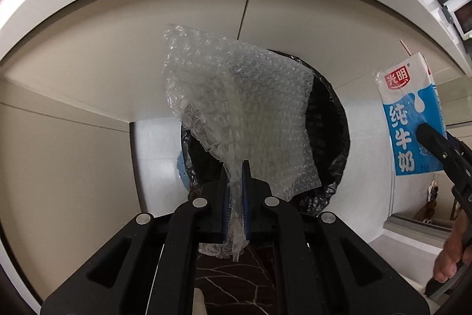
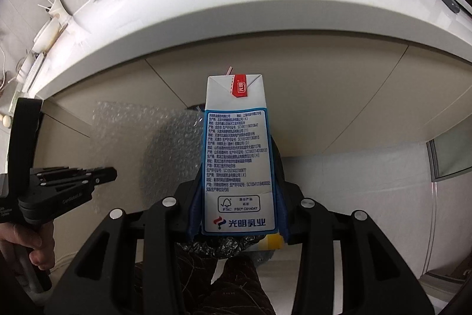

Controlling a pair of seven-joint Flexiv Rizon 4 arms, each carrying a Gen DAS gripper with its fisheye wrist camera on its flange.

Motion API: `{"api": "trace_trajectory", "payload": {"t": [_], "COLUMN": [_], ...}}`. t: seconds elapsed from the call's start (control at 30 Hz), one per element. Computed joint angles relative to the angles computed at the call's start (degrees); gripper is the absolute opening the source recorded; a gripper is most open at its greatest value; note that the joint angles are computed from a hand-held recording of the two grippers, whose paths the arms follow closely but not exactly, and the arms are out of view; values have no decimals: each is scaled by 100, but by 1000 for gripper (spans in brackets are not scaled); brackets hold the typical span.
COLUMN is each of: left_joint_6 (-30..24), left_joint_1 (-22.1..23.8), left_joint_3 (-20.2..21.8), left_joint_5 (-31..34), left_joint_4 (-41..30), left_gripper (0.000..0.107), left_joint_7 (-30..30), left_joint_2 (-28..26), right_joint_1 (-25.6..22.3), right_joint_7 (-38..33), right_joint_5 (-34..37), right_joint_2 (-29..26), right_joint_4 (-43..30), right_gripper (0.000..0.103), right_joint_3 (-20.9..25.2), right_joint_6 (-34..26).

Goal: Collect trash
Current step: 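Carry the bubble wrap and milk carton down over the black trash bin, then open the left tool to drop the bubble wrap while the right tool drops the carton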

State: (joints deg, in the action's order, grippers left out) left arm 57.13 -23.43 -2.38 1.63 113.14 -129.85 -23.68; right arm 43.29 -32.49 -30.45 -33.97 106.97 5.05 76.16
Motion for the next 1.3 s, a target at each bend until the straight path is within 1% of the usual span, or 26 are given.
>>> {"api": "trace_trajectory", "payload": {"t": [0.2,0.33,0.4,0.47,0.5,0.53,0.57,0.6,0.67,0.7,0.77,0.8,0.83,0.87,0.9,0.93,0.97,1.17,1.3], "left_joint_6": [-246,-172,-84,188,216,224,284,453,525,610,658,695,705,683,650,667,652,363,319], "left_joint_1": [-41,4,13,22,3,-21,-35,0,-59,-65,-48,-66,-77,-115,-125,-140,-153,-51,73], "left_joint_3": [-9,-33,-22,-25,-2,32,50,23,110,135,145,183,213,254,278,314,336,292,241], "left_joint_5": [14,-78,-89,-106,-67,-4,26,-18,85,118,144,205,260,346,407,488,568,754,797], "left_joint_4": [-157,-130,-96,49,53,37,53,121,122,164,210,226,239,214,196,217,212,237,360], "left_gripper": [6,7,10,16,18,24,32,35,51,53,62,65,71,80,84,92,96,97,97], "left_joint_7": [-10,61,83,80,86,81,61,75,-8,-48,-58,-114,-166,-262,-323,-418,-506,-755,-848], "left_joint_2": [-214,-256,-231,-166,-131,-123,-93,-70,-24,33,136,184,233,253,296,366,409,648,812], "right_joint_1": [-48,-44,-33,-19,-17,-20,-12,-7,-8,-44,-54,-54,-55,-52,-56,-57,-62,-2,6], "right_joint_7": [-138,-196,-218,-223,-230,-238,-240,-244,-253,-281,-310,-327,-356,-376,-413,-448,-490,-796,-1047], "right_joint_5": [100,154,178,198,212,224,230,239,250,254,286,299,312,325,347,369,396,521,642], "right_joint_2": [-50,-113,-159,-190,-204,-198,-215,-226,-206,-152,-182,-197,-228,-248,-287,-326,-357,-639,-813], "right_joint_4": [-67,-153,-225,-263,-279,-266,-288,-301,-263,-169,-225,-252,-300,-323,-374,-425,-470,-879,-1107], "right_gripper": [38,38,38,38,38,38,38,38,38,38,38,38,38,38,38,38,38,38,38], "right_joint_3": [137,177,187,187,192,195,193,194,186,183,213,225,242,254,280,301,329,456,551], "right_joint_6": [-183,-256,-293,-298,-305,-296,-297,-297,-262,-206,-218,-228,-238,-237,-247,-255,-271,-476,-614]}}
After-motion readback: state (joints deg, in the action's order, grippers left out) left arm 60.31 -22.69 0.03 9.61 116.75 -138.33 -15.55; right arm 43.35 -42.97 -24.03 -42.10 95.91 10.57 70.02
